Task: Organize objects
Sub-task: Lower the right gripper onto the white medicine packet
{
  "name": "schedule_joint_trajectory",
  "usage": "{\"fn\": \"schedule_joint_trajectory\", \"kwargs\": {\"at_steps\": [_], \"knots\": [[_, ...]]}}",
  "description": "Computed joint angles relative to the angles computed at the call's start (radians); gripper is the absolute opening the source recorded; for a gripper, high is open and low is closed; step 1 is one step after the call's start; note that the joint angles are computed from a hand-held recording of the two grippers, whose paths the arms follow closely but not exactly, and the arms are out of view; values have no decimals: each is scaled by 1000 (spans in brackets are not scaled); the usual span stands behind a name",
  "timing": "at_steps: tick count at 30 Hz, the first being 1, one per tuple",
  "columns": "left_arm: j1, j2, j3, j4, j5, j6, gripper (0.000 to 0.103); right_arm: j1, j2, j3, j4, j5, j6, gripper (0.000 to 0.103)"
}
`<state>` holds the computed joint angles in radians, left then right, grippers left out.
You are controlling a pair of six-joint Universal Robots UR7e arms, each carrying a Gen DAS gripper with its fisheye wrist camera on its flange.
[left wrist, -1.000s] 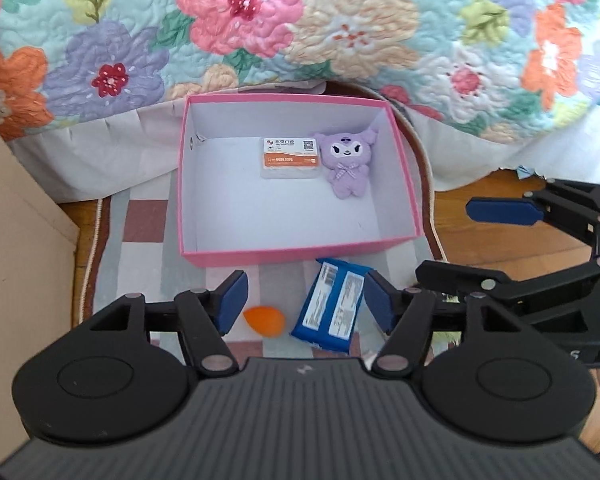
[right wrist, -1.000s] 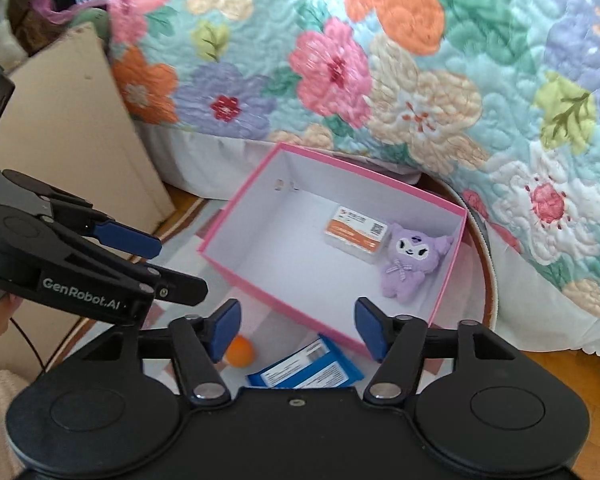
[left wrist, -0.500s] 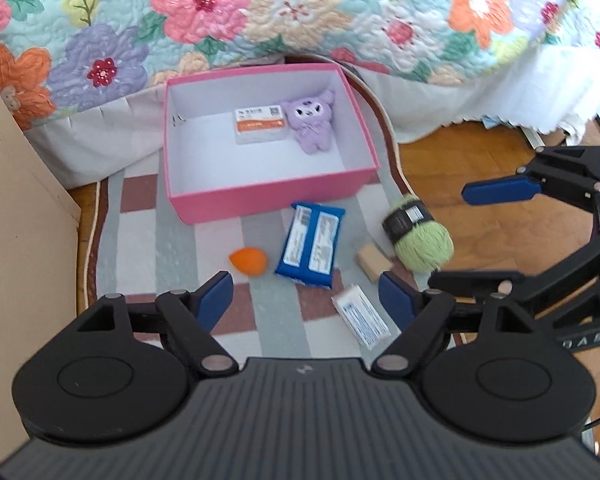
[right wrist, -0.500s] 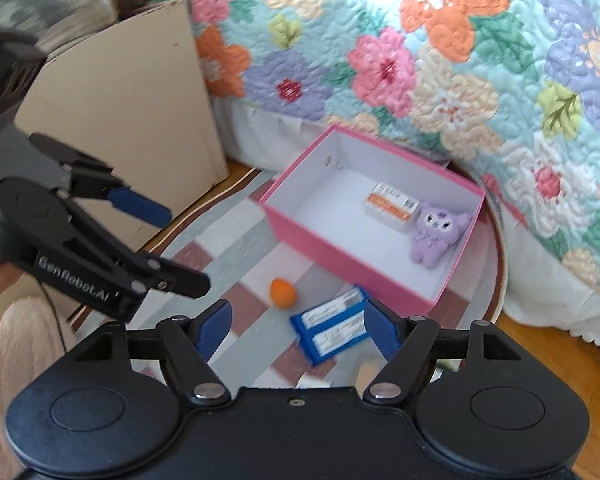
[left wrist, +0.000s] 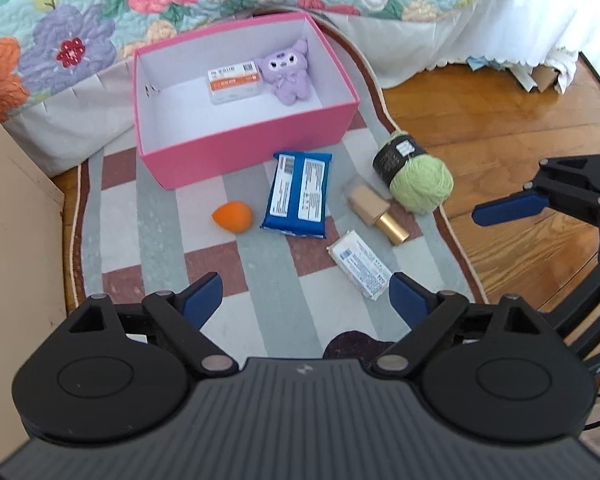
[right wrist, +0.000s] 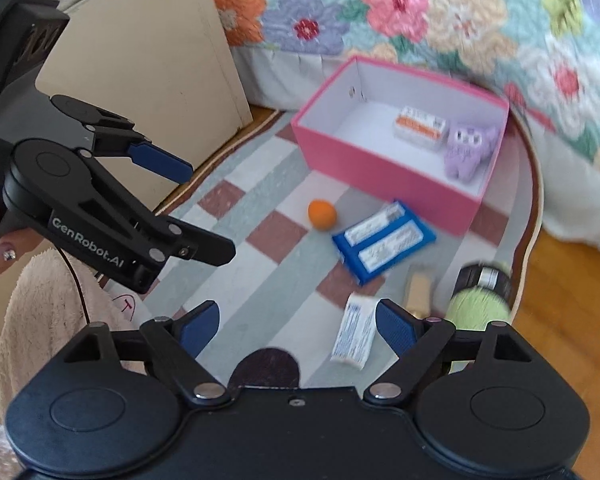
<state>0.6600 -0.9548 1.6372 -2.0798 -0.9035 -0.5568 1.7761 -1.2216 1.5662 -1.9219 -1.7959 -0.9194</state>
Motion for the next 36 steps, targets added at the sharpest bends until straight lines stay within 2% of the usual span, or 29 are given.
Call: {"fn": "schedule_joint_trajectory", "kwargs": {"at_steps": [3, 9, 14, 19, 23, 27, 30, 31, 33, 36], "knots": [[18, 10, 22, -53, -23, 16, 91, -21, -7, 33, -37, 1, -7, 88], [70, 44, 77, -249, -58, 69, 92, -90, 3, 100, -161, 49, -111, 88], [108, 104, 65, -312, -80, 113, 92, -122, 29, 145, -238, 30, -145, 88], [137, 180, 26, -325, -65, 159, 88, -155, 49, 218, -346, 17, -200, 88], [149, 233, 19, -404, -14, 217, 88, -175, 65, 249, -400, 12, -221, 87], [175, 254, 19, -484, -79, 252, 88, -189, 72, 293, -504, -4, -277, 85], [186, 265, 21, -523, -118, 253, 84, -197, 85, 298, -535, -19, -278, 70], [193, 268, 22, -535, -137, 249, 82, -199, 89, 294, -530, -24, -269, 59], [200, 278, 24, -559, -151, 266, 80, -206, 91, 294, -533, -16, -255, 55], [201, 306, 31, -629, -128, 361, 76, -210, 92, 299, -551, -14, -250, 51]]}}
